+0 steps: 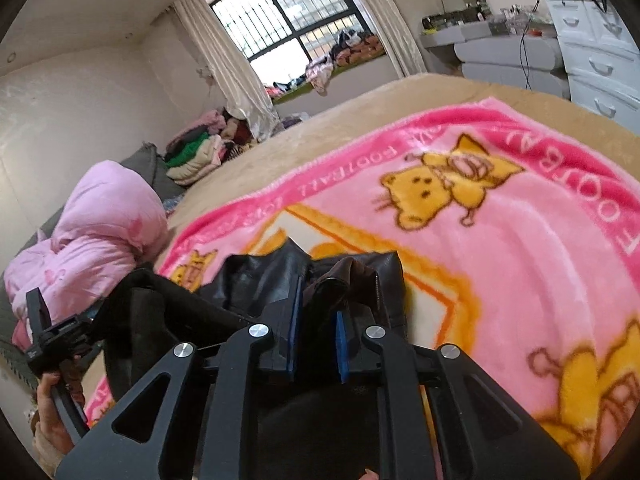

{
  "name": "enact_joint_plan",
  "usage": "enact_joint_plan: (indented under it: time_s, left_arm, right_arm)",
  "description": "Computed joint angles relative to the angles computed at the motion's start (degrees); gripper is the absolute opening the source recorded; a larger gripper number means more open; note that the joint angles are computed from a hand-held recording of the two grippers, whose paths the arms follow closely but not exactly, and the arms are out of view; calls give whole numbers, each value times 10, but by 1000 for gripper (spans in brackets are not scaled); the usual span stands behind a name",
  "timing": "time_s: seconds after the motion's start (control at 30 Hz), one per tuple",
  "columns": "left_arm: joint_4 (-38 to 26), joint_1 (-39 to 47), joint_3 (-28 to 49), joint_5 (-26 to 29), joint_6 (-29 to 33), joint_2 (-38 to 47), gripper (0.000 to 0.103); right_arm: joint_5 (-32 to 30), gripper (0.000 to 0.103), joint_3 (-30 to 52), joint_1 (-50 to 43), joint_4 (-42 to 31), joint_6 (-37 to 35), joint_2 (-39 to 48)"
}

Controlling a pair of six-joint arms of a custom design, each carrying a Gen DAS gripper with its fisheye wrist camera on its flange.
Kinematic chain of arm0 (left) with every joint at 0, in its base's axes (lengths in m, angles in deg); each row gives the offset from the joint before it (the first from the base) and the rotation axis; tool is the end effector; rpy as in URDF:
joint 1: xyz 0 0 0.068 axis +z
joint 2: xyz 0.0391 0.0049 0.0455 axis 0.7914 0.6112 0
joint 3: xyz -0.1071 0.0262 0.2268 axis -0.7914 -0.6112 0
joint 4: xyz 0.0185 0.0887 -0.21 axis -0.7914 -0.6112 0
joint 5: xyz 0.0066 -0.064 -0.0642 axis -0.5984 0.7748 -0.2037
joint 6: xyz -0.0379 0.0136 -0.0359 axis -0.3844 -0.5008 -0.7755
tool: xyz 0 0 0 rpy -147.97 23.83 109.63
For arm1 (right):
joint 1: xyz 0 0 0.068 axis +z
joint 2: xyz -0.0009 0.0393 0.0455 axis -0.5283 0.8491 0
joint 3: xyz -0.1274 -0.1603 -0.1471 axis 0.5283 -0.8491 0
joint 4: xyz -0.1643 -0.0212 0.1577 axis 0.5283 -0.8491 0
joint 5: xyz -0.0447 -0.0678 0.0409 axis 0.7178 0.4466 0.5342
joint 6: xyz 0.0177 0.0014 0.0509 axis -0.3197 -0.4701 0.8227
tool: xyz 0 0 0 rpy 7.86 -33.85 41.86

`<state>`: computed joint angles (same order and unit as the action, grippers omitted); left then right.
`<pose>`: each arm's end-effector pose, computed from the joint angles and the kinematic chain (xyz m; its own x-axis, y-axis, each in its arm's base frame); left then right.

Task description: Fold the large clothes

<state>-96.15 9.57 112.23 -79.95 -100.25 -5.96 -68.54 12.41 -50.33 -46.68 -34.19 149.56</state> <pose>0.1481 -0.1040 0.2941 -0.3363 -0.6783 -0.6533 -0.5574 0.7025 -0.4425 0.3644 -0.0908 0.2421 -0.6688 -0.0377 -0.7425 -0.5337 0.7196 0.4442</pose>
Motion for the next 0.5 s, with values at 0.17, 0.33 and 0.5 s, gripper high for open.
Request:
enact_joint_plan:
  time_s: [0.17,0.33,0.5]
  left_arm:
    - [-18,-4,-10,-29,-19,-3,65]
    - [-52,-15,-3,-58,-36,-5,78]
    - [-108,-22,25,-72,-42,27,84]
  right_arm:
    - [23,35,-20,15,36,11,-2]
    - [34,66,-41,3,77,15,-26]
    - [58,75,-60,3,104,-20,-50]
